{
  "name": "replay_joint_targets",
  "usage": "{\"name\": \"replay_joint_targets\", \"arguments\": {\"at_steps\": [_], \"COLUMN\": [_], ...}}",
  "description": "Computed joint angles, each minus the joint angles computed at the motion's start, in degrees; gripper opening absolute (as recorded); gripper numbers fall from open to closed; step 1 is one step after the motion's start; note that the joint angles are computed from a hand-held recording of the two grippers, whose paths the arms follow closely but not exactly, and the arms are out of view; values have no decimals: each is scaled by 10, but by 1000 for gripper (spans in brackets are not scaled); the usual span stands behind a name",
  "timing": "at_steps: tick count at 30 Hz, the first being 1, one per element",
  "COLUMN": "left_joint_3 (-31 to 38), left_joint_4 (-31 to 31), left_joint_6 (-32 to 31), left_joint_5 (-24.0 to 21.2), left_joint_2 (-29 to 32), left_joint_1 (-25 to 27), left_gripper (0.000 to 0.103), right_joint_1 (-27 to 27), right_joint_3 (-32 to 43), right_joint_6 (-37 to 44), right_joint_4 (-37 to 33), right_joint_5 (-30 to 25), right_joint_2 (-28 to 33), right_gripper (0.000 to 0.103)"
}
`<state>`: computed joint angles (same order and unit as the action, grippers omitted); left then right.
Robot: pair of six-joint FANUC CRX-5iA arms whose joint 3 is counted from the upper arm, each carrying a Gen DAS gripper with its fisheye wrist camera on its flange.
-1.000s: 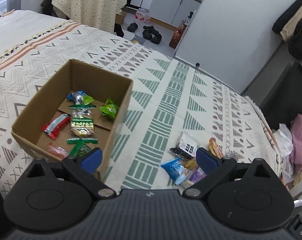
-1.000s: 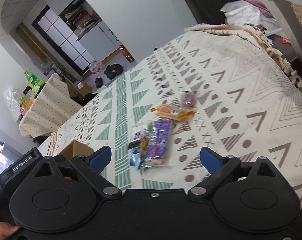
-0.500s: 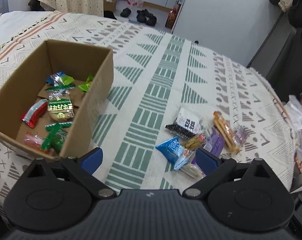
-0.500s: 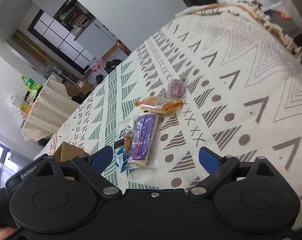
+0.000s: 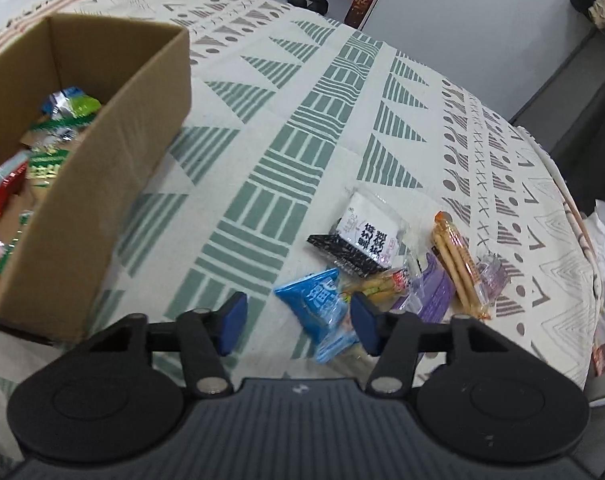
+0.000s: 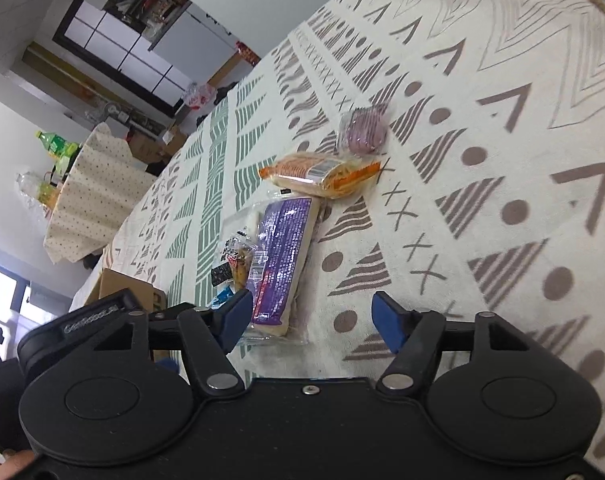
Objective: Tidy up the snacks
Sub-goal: 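Grasp the blue chip bag with the left gripper while the right gripper grasps the purple bar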
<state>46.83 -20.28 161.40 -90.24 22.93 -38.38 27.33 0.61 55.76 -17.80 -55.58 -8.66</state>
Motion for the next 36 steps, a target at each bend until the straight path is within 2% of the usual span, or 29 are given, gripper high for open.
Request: {"name": "replay_joint_targets", "arguments": {"at_steps": [4, 7, 9, 11, 13, 17, 23, 25, 29, 30, 31, 36], "left_joint_3": [-4, -22, -34, -46, -54, -40, -32, -33, -42, -44, -46, -60], "left_joint_4": [21, 42, 54, 73, 74, 63, 41, 38, 35, 33, 30, 19], "left_joint_6": [4, 13, 15, 17, 22, 28, 40, 44, 44, 43, 42, 46], "left_joint_5": [15, 38, 51, 60, 65, 38, 3, -4, -6, -5, -4, 6], "left_joint_2": [5, 2, -1, -3, -8, -6, -13, -18, -29, -34, -38, -60], "left_joint_1": [13, 22, 27, 34, 35, 31, 27, 27, 25, 24, 22, 16], "left_gripper": [46, 44, 41, 33, 32, 31, 31, 31, 31, 31, 31, 31], "right_joint_1": [-9, -14, -18, -18, -15, -1, 36, 50, 78, 85, 92, 93], "right_joint_3": [16, 23, 27, 31, 37, 46, 57, 63, 84, 89, 93, 108], "right_joint_6": [25, 42, 50, 51, 51, 45, -7, -18, -30, -26, -23, -25], "right_joint_4": [-26, -41, -52, -53, -48, -28, 39, 63, 111, 123, 136, 129], "right_joint_5": [-8, -9, -8, -8, -8, -10, -17, -26, -65, -76, -86, -124], "right_joint_2": [21, 29, 34, 40, 45, 55, 71, 77, 94, 98, 101, 97], "right_gripper": [56, 51, 50, 50, 50, 50, 54, 58, 58, 52, 40, 32]}}
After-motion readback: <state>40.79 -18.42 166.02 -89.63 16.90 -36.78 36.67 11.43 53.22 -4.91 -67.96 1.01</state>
